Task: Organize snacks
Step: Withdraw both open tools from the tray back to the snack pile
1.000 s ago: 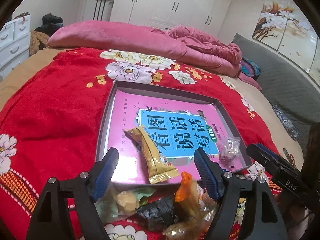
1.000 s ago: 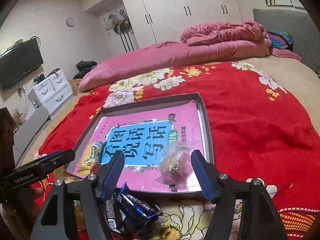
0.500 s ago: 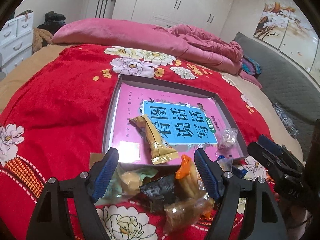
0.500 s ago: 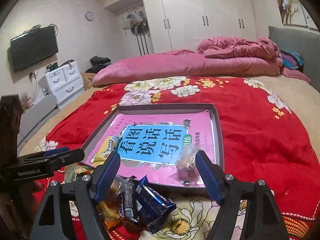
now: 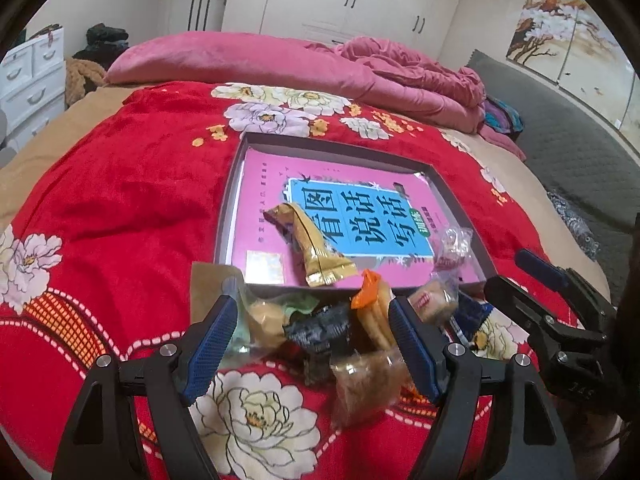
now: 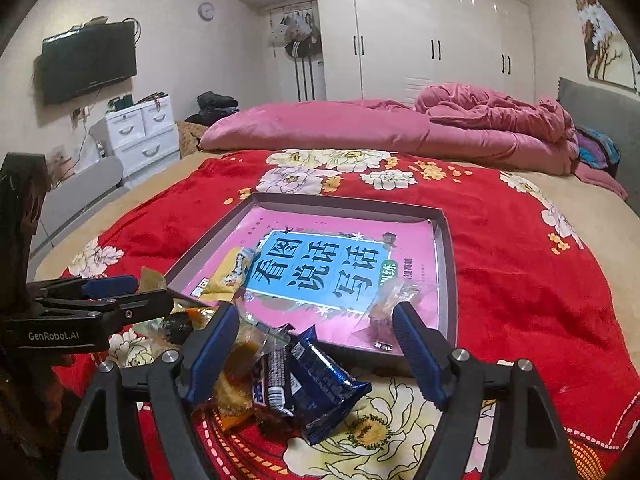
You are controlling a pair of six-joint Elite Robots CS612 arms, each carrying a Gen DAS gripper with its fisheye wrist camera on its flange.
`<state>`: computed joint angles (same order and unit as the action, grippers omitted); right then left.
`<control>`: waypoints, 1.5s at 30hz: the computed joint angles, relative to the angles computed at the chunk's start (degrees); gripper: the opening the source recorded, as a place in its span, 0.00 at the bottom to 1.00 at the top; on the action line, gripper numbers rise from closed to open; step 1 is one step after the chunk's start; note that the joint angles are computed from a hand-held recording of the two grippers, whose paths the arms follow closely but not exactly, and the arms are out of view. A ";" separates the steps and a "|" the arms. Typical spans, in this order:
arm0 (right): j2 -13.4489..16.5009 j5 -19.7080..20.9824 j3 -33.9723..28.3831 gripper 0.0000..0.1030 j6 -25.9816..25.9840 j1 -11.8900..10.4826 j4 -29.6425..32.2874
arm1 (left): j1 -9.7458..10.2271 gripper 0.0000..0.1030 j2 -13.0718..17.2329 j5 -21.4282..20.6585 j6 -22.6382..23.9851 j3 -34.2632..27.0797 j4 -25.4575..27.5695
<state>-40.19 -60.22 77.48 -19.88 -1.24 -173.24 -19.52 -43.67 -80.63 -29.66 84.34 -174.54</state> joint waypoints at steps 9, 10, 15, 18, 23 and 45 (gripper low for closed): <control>-0.70 -0.31 1.27 0.77 -2.99 0.32 -0.35 | -0.63 0.77 -1.31 -1.02 0.57 2.15 0.43; -0.77 -0.15 1.40 0.77 -3.17 0.30 -0.37 | -0.60 0.77 -1.40 -1.47 0.65 2.30 0.51; -1.06 0.94 1.82 0.77 -4.44 0.17 0.19 | -0.58 0.77 -2.00 -3.60 0.18 3.25 1.49; -1.23 1.40 2.06 0.77 -5.57 0.14 0.87 | -0.65 0.77 -2.21 -4.36 -0.04 3.62 1.96; -1.52 0.98 2.24 0.77 -8.90 0.41 3.80 | -0.50 0.77 -2.19 -6.67 -0.92 3.63 3.07; -1.50 -0.31 2.63 0.77 -12.22 0.40 4.01 | 1.17 0.77 0.90 -16.16 -5.13 -0.87 9.31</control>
